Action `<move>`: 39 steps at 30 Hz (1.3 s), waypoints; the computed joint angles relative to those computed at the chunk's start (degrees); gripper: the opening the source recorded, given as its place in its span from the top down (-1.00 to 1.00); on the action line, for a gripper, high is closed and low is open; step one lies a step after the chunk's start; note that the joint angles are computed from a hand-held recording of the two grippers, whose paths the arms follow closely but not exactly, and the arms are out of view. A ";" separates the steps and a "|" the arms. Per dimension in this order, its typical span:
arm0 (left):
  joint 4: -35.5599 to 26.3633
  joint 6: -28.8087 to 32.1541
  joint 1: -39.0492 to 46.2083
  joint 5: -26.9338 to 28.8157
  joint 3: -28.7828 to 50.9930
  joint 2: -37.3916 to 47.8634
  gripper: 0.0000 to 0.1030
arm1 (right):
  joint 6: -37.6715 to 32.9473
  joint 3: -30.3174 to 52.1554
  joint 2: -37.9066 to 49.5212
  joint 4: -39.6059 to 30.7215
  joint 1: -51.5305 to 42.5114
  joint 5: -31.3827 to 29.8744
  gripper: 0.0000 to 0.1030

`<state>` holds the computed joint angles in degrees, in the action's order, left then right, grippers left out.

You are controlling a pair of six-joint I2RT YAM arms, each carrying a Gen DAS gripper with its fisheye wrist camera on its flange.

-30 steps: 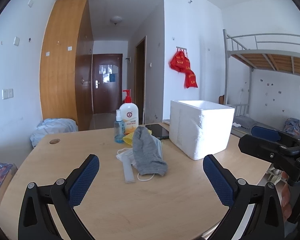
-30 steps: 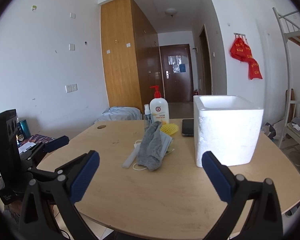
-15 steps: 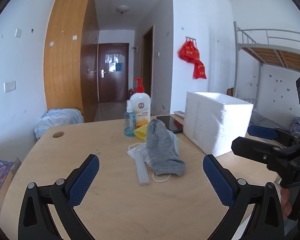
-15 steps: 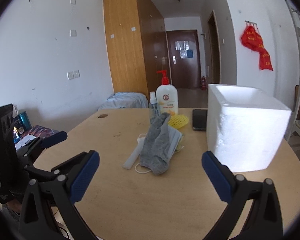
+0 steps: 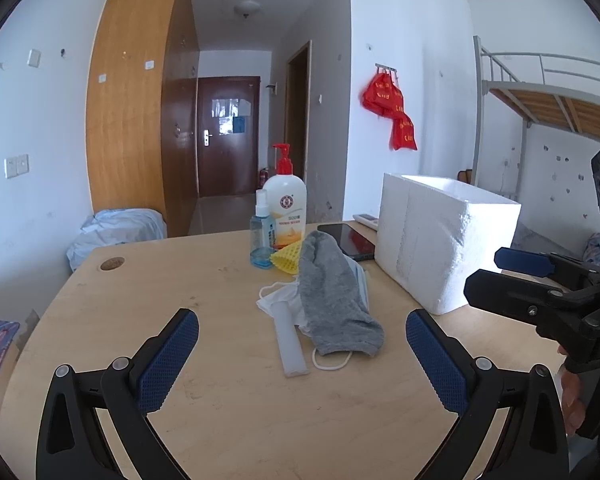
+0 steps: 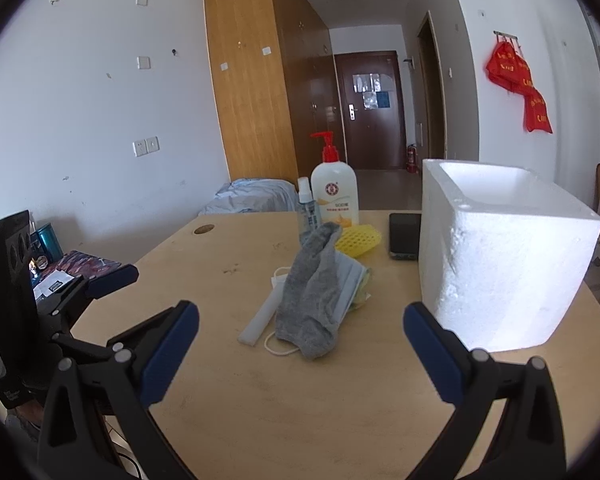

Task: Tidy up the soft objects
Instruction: 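Move the right tool to the grey sock and close on it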

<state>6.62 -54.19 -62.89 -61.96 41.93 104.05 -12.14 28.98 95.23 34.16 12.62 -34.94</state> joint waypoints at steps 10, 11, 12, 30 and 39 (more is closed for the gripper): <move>0.84 1.44 1.84 1.00 -0.11 -0.38 -1.00 | -0.52 1.89 0.69 -1.41 0.77 0.82 -1.00; 1.31 1.75 2.18 1.41 -0.17 -0.35 -1.00 | -0.57 2.17 0.83 -1.57 0.76 0.63 -1.00; 1.68 2.11 2.48 1.76 -0.20 -0.31 -1.00 | -0.57 2.43 0.90 -1.80 0.80 0.65 -1.00; 4.05 2.69 9.24 7.92 -1.51 0.86 -1.00 | -2.66 13.83 8.87 -9.96 4.62 2.32 -1.00; 7.16 4.36 15.72 16.41 -1.75 2.09 -1.00 | -6.11 24.88 16.06 -19.87 7.67 4.80 -0.79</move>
<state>13.78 -49.84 -47.17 -45.56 40.19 106.14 -18.25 53.86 111.30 14.28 20.30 -30.14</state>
